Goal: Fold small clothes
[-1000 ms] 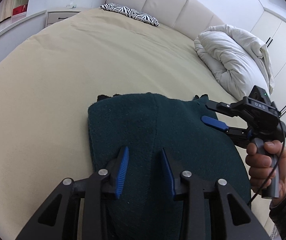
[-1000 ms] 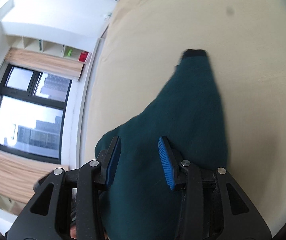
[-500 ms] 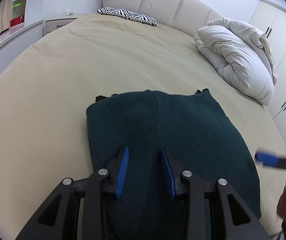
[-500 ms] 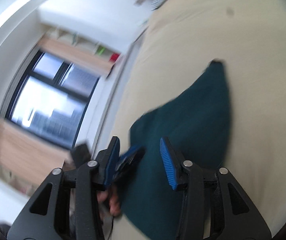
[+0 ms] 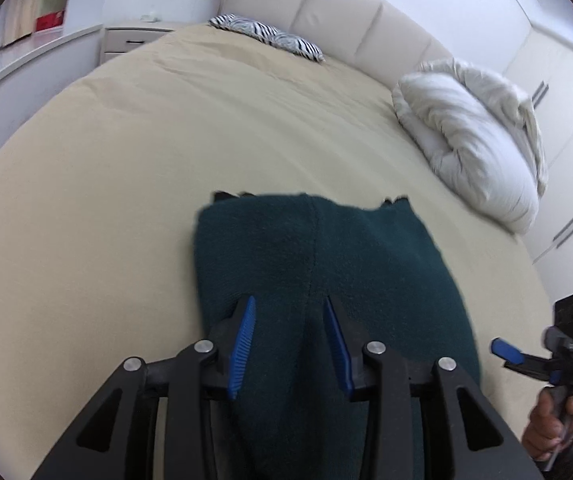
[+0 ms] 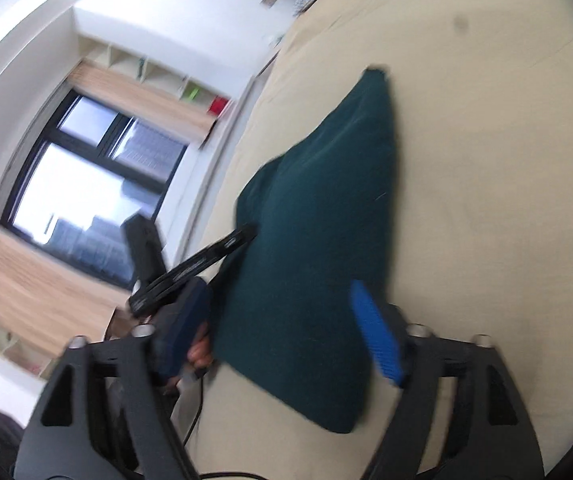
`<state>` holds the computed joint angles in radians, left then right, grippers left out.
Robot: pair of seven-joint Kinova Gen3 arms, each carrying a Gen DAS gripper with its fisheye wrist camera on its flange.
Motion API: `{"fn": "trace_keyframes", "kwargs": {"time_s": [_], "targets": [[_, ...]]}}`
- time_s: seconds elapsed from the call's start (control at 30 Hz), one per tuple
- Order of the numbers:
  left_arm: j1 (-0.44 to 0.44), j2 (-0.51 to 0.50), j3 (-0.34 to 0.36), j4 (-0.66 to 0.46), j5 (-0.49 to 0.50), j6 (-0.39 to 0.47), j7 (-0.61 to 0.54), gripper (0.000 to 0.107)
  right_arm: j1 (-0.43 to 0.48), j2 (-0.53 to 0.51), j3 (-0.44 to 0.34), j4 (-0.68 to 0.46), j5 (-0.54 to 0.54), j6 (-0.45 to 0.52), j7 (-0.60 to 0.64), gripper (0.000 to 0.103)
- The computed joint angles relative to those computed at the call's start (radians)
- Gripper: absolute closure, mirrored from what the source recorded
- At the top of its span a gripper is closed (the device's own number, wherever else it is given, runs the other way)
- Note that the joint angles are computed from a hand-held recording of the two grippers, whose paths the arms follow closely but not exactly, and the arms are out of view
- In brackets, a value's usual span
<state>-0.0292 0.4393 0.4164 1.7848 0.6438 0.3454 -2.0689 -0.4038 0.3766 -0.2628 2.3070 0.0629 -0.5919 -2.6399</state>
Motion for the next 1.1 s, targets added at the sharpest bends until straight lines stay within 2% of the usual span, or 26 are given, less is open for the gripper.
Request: {"fn": "trace_keyframes", "kwargs": {"time_s": [0.07, 0.13, 0.23, 0.33, 0.47, 0.6, 0.77, 0.9, 0.97, 1.03, 1.1], "targets": [[-0.093, -0.031, 0.056, 0.043, 0.081, -0.004, -0.05, 0.043, 0.0, -0.007, 0.037, 0.031, 0.026, -0.033, -0.022, 0.02], [-0.153, -0.01, 0.07, 0.036, 0.131, 0.057, -0.08, 0.042, 0.056, 0.012, 0.01, 0.004, 0.104, 0.0, -0.085, 0.02], [-0.142, 0.031, -0.001, -0.004, 0.141, 0.165, -0.069, 0.044, 0.147, 0.046, -0.058, -0.052, 0.207, 0.083, -0.155, 0.02], [-0.194, 0.086, 0.003, -0.028, 0.229, 0.264, -0.116, 0.044, 0.212, 0.107, -0.105, -0.074, 0.272, 0.057, -0.204, 0.02], [-0.169, 0.121, -0.045, -0.082, 0.247, 0.375, -0.107, 0.044, 0.236, 0.162, -0.136, -0.149, 0.351, 0.12, -0.245, 0.022], [-0.136, 0.182, -0.086, -0.163, 0.246, 0.515, -0.083, 0.044, 0.286, 0.191, -0.187, -0.176, 0.421, 0.125, -0.272, 0.028], [-0.111, 0.229, -0.124, -0.221, 0.263, 0.586, -0.055, 0.045, 0.327, 0.217, -0.222, -0.186, 0.478, 0.127, -0.307, 0.03], [-0.089, 0.252, -0.139, -0.257, 0.257, 0.615, -0.026, 0.052, 0.328, 0.209, -0.227, -0.176, 0.483, 0.131, -0.321, 0.031], [-0.072, 0.255, -0.145, -0.27, 0.24, 0.615, -0.012, 0.063, 0.333, 0.202, -0.248, -0.192, 0.495, 0.195, -0.328, 0.034], [-0.065, 0.264, -0.146, -0.277, 0.233, 0.613, 0.001, 0.072, 0.315, 0.194, -0.248, -0.226, 0.518, 0.277, -0.364, 0.043], [-0.07, 0.271, -0.14, -0.272, 0.241, 0.609, 0.004, 0.077, 0.327, 0.194, -0.273, -0.24, 0.49, 0.31, -0.339, 0.047]]}}
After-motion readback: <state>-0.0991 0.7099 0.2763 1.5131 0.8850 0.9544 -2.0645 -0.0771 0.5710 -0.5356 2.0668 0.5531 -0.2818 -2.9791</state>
